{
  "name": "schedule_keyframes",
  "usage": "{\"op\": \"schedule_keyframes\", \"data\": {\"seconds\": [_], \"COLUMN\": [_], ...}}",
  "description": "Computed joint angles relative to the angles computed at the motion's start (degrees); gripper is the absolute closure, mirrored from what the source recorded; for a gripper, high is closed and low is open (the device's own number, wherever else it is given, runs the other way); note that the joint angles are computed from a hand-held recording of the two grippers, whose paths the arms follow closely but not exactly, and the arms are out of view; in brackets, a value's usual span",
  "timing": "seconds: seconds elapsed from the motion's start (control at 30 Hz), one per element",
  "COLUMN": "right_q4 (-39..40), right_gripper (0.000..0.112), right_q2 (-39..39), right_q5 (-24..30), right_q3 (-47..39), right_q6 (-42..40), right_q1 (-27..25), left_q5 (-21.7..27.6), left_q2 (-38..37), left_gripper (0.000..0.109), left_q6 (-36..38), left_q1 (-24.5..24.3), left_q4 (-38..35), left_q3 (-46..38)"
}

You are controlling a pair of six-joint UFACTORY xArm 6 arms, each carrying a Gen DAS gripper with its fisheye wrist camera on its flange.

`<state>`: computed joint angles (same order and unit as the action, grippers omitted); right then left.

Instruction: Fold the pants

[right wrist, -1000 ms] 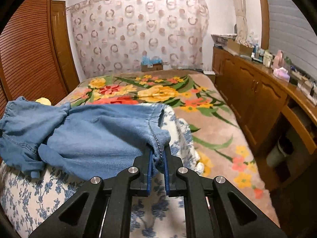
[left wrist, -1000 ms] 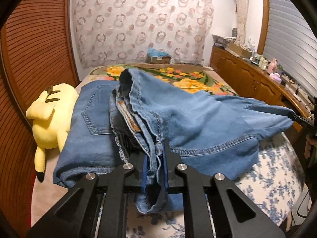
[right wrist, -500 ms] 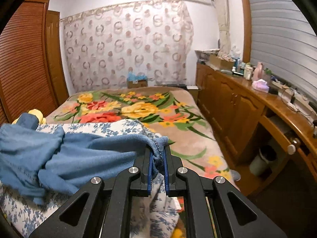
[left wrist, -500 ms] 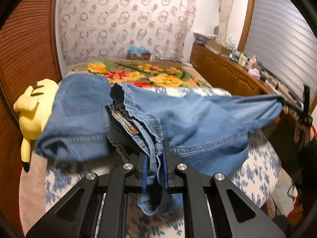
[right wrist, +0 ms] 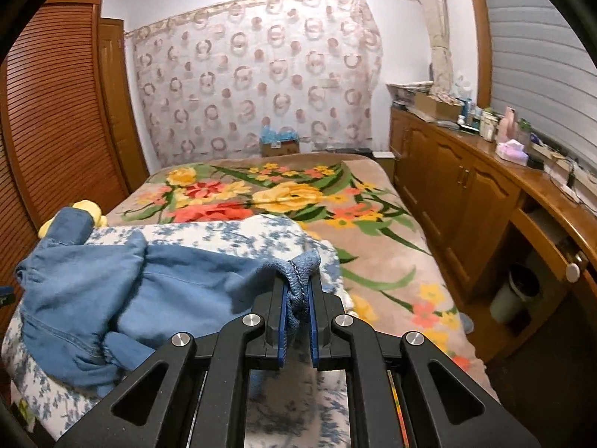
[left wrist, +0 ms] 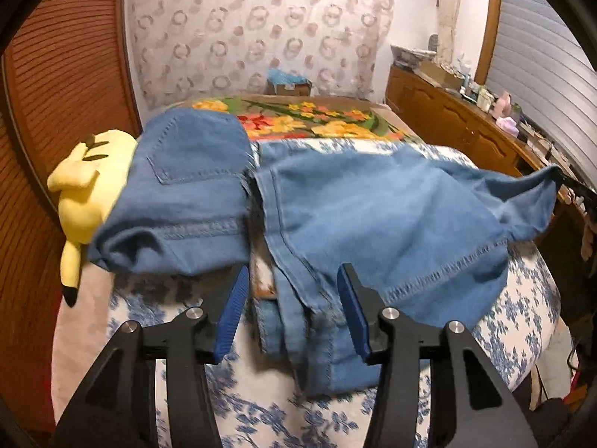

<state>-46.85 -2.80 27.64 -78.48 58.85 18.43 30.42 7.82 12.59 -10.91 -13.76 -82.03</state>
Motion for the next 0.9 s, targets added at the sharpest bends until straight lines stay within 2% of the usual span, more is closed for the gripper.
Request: {"op": "schedule_keyframes", "data": {"seconds": [0.2, 0.43, 0.67, 0.77, 0.9], "right_q4": [8.03, 18.6, 34.49, 41.91, 48.17], "right_gripper": [0.104, 0.104, 0.103, 0.104, 0.103], "right_q2": [2.37, 8.81, 17.14, 19.31, 24.68], "right_q5": [-5.87, -8.84, -7.16, -6.72, -2.44], "right_q3": [-2.91, -13.76, -28.92, -32.07, -38.27], "right_q6": [-8.25, -22.41, -44.21, -52.34, -60.19], "right_q1": [-0.66, 4.04, 10.12, 11.21, 10.98], "left_q5": [0.09, -0.77, -1.51, -1.75, -1.9], "left_q2": [2.89, 3.47, 2.52, 1.79, 1.19], "left_gripper": [0.058, 0.058, 0.058, 0.058, 0.058], "left_q6": [-0.4, 0.05, 0.08, -0.15, -0.09], "left_q1": [0.46, -0.08, -0.1, -0.14, -0.1], "left_q4": [1.08, 0.62, 1.56, 1.81, 1.9], "left_q3": [-4.65, -6.04, -5.77, -5.08, -4.23]}}
